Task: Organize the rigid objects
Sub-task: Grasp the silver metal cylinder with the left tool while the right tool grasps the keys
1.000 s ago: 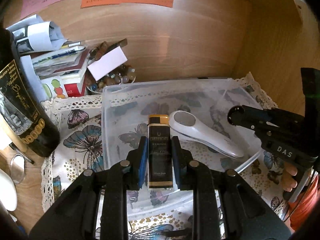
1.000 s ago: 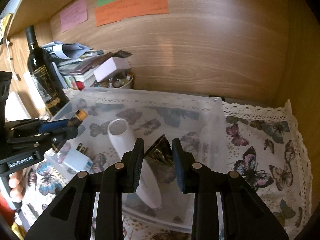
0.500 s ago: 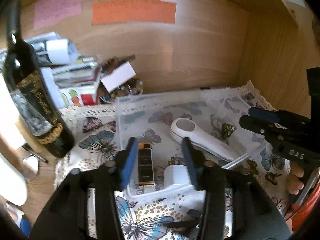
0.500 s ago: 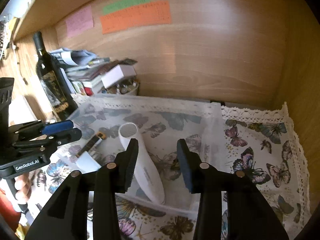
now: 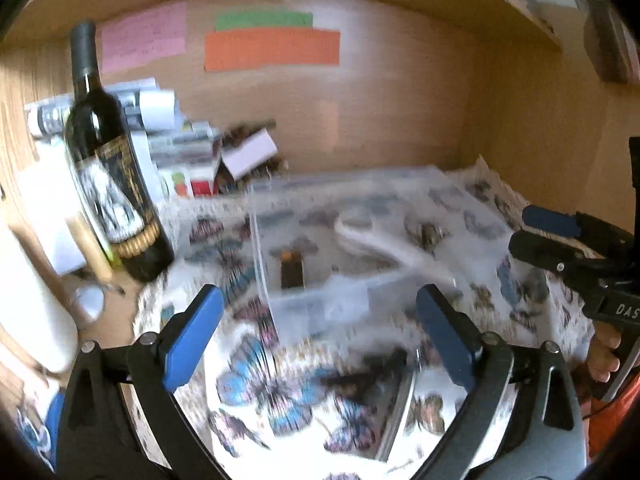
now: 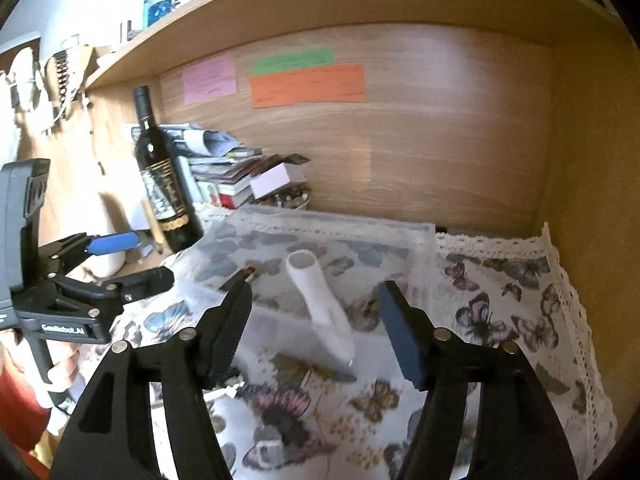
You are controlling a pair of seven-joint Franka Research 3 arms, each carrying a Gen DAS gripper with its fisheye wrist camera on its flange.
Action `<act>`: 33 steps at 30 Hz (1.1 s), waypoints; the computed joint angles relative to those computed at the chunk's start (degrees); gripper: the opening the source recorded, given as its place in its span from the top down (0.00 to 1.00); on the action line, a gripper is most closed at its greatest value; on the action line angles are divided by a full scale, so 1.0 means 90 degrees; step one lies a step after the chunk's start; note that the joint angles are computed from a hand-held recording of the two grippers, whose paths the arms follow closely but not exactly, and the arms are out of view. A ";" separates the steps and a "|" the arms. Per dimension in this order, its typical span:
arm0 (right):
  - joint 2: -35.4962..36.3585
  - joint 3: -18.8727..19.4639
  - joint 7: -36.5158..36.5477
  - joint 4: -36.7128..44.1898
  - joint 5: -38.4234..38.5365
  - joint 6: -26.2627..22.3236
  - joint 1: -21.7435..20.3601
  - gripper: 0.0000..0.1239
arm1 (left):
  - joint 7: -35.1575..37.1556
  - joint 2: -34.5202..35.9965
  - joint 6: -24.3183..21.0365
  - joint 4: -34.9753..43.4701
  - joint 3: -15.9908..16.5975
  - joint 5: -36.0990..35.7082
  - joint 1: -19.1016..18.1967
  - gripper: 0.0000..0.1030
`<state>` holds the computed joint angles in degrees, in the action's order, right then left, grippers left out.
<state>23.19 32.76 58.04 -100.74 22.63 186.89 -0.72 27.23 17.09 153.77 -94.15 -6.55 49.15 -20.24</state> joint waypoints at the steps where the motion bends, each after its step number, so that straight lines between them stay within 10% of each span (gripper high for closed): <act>1: -0.0007 0.0106 -0.0023 -0.0083 0.0009 0.0018 -0.0091 0.49 | 0.0114 0.0001 -0.0011 -0.0060 -0.0064 -0.0154 0.0033 0.05; 13: -0.0137 0.0069 -0.0027 -0.0775 0.0479 -0.0502 -0.0129 0.49 | 0.0327 -0.0088 0.0187 -0.0743 -0.0263 -0.0481 -0.0135 0.15; 19: -0.0184 -0.0874 0.0002 -0.0787 0.0660 -0.0815 0.0691 0.48 | 0.0932 0.0104 0.0169 -0.0635 -0.0404 -0.0984 -0.0145 0.24; 29: -0.0166 -0.2936 0.0757 -0.0802 -0.0306 -0.0602 0.2528 0.41 | 0.1945 0.0584 -0.0087 -0.0097 -0.0410 -0.1903 -0.0200 0.58; 33: -0.0174 -0.2627 0.0647 -0.0853 -0.0329 -0.0481 0.2261 0.53 | 0.2155 0.0566 0.0111 -0.0172 -0.0470 -0.2210 -0.0069 0.84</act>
<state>21.62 9.12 63.86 -108.42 19.67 182.57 19.62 46.63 22.19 154.77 -95.70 -10.79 29.26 -20.86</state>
